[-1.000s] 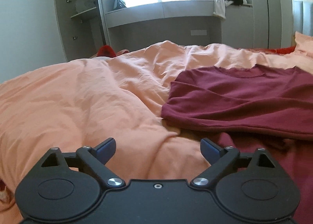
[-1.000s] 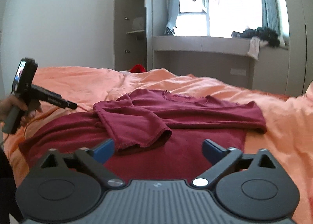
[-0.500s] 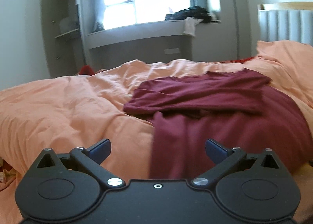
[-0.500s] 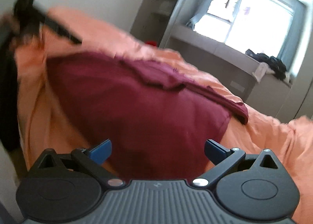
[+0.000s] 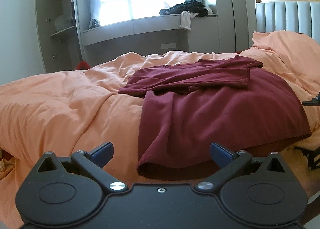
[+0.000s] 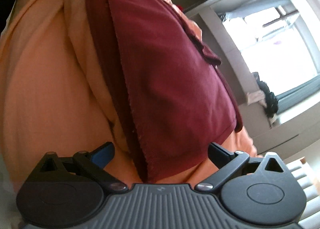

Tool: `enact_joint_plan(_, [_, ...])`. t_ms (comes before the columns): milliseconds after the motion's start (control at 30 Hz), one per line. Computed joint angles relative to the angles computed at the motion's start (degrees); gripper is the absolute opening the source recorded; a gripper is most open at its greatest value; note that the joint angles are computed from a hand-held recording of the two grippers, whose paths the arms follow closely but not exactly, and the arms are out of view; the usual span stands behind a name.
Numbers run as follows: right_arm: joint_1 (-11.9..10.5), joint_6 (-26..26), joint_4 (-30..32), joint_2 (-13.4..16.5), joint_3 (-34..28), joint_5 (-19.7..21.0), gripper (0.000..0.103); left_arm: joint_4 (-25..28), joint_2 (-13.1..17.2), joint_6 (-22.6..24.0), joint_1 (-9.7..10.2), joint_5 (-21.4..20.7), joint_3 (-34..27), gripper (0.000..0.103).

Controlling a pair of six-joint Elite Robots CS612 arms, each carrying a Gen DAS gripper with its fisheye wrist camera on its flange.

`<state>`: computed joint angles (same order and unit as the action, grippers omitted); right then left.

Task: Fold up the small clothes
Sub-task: 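Grasp the hem with the right tool while the left tool grasps the hem too, lifting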

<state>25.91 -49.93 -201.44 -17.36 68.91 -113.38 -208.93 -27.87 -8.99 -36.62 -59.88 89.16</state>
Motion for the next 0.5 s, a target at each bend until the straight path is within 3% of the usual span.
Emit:
enact_joint_plan(100, [0.14, -2.06, -0.88, 0.46, -0.45, -0.57, 0.077, 0.48, -0.16, -0.88, 0.13, -0.35, 0.28, 0.102])
enact_joint_plan(167, [0.03, -2.51, -1.00, -0.06, 0.58, 0.09, 0.055, 0.03, -0.09, -0.07, 0.04, -0.13, 0.47, 0.102])
enact_joint_plan(200, [-0.01, -2.77, -1.07, -0.36, 1.02, 0.56, 0.050, -0.32, -0.03, 0.61, -0.04, -0.01, 0.57, 0.102])
enact_joint_plan(267, [-0.22, -3.22, -2.03, -1.28, 2.52, 2.46, 0.016, -1.39, 0.11, 2.54, -0.19, -0.16, 0.87, 0.102])
enact_joint_plan(367, [-0.33, -2.95, -5.48, -2.86, 4.90, 4.14, 0.008, -2.21, 0.34, 5.92, -0.56, -0.59, 1.02, 0.102])
enact_joint_plan(500, [-1.08, 3.87, -9.19, -5.66, 7.71, 6.98, 0.007, 0.31, 1.00, 10.58, -1.14, 0.49, -0.35, 0.102])
